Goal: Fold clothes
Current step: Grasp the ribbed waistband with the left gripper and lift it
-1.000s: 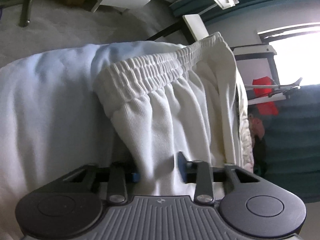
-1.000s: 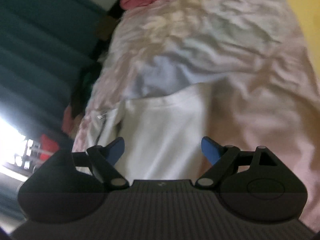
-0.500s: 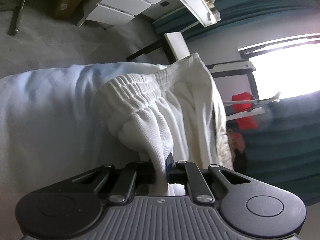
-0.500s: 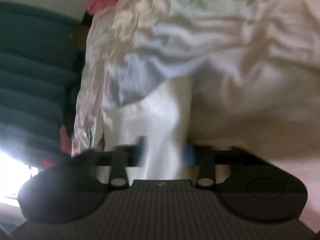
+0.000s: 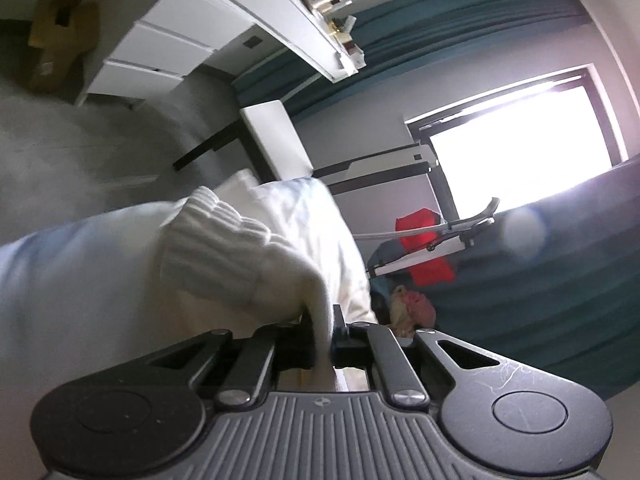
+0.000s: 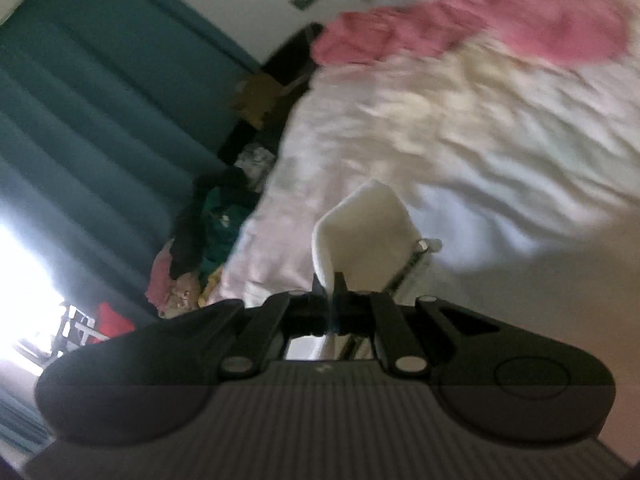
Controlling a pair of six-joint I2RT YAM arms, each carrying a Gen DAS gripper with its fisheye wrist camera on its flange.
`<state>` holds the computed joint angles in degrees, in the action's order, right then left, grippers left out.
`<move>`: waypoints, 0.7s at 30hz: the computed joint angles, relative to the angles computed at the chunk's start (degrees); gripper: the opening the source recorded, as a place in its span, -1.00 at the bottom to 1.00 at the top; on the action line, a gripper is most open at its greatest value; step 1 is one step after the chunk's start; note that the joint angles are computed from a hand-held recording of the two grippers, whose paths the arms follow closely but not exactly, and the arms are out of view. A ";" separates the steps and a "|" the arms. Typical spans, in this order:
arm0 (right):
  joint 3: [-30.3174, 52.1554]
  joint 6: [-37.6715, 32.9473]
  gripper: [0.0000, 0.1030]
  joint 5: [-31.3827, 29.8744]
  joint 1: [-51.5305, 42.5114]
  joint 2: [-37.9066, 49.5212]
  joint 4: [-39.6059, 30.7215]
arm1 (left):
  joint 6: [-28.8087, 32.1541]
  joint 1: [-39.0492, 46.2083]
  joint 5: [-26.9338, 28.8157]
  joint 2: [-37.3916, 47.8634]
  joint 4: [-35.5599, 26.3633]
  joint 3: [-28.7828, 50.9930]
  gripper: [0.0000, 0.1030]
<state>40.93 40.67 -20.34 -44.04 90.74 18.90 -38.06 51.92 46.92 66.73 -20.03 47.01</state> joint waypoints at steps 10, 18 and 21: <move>47.36 -3.58 -0.89 30.99 25.89 37.95 -8.76 | -13.90 -25.35 -26.72 46.06 9.56 37.58 -0.86; 74.16 -11.68 -0.86 34.29 29.21 58.92 -18.54 | -9.92 -29.25 -32.07 67.69 -5.10 65.66 -0.75; 75.57 -12.35 -0.83 33.48 28.99 60.86 -19.41 | -8.59 -28.78 -31.17 65.76 -2.92 61.81 -0.71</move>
